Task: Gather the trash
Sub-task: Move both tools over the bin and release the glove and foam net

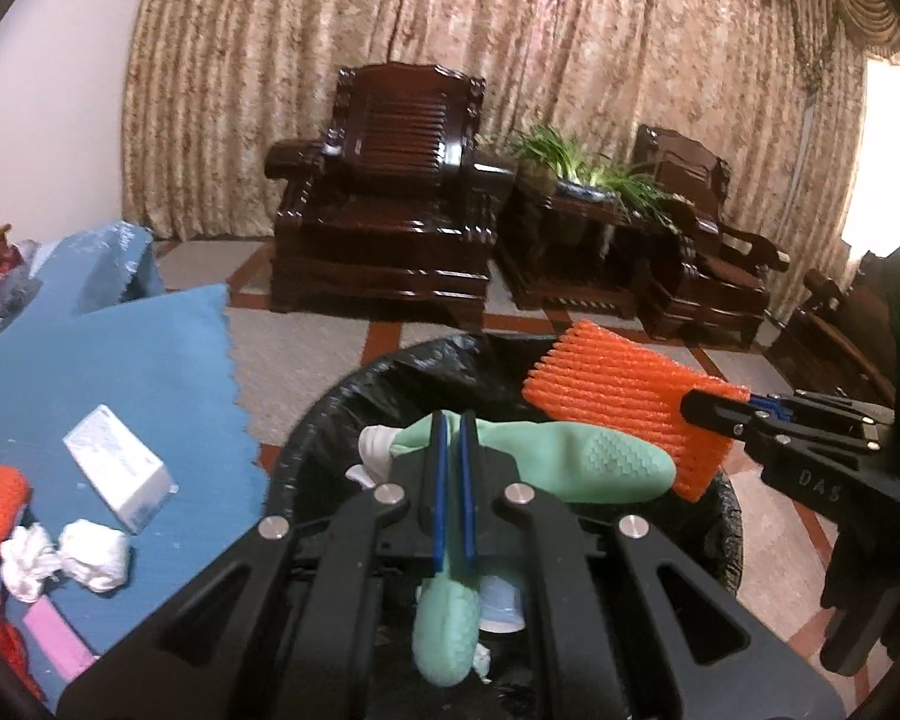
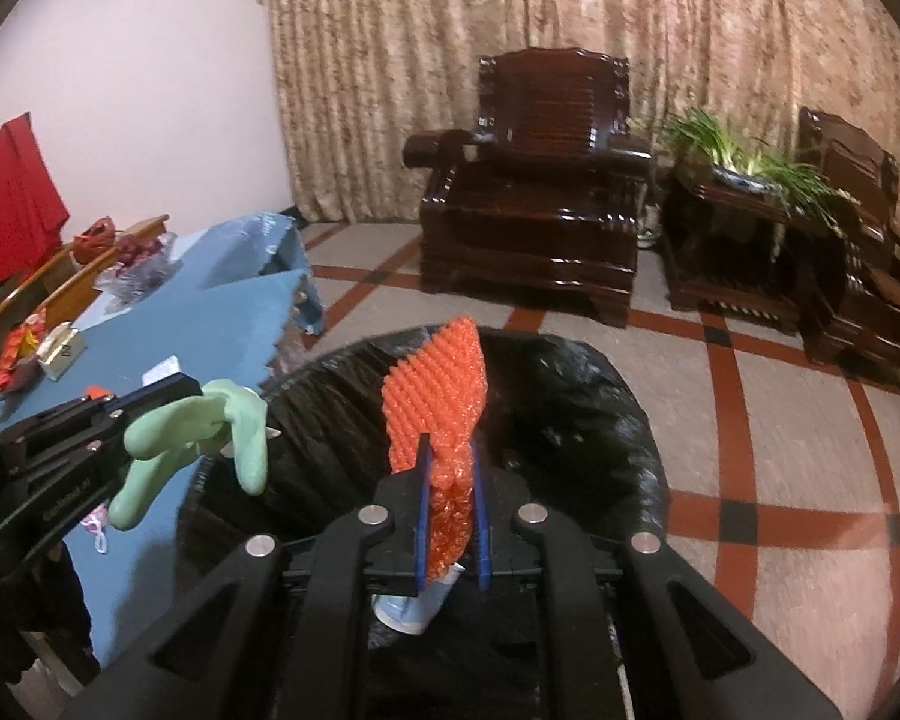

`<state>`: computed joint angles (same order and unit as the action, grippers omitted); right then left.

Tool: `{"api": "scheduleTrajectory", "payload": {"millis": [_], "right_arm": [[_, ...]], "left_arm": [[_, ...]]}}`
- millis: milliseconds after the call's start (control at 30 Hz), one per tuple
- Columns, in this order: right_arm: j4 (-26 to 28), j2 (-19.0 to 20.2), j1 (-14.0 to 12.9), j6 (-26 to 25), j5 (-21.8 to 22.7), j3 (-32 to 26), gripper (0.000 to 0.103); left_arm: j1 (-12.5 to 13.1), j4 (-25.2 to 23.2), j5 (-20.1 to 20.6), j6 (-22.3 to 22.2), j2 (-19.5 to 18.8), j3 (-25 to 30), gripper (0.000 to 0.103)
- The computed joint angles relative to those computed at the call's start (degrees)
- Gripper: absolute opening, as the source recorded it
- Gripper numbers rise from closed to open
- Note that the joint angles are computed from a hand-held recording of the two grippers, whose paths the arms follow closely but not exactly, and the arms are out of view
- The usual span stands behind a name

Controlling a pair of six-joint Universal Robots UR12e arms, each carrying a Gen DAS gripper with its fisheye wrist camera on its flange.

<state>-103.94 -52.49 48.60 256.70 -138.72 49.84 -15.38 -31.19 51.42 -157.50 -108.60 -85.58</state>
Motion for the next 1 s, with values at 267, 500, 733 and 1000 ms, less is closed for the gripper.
{"api": "scheduleTrajectory", "payload": {"millis": [267, 500, 733, 1000], "right_arm": [[6.4, 0.9, 0.4, 4.3, -0.5, -1.9, 0.082], [8.1, 2.6, 0.5, 4.5, -1.7, -4.6, 0.097], [2.1, 6.7, 0.3, -3.2, -0.7, -10.3, 0.097], [-1.8, 16.5, 0.3, -15.7, 1.8, -26.3, 0.097]], "left_arm": [[0.8, -1.3, 0.5, 0.7, 0.0, -0.2, 0.054], [3.3, 2.0, 4.3, -2.2, 1.6, -2.5, 0.088], [6.3, 4.0, 8.2, -4.4, 3.5, -4.4, 0.09], [10.3, 6.2, 13.2, -6.3, 5.5, -6.6, 0.09]]}}
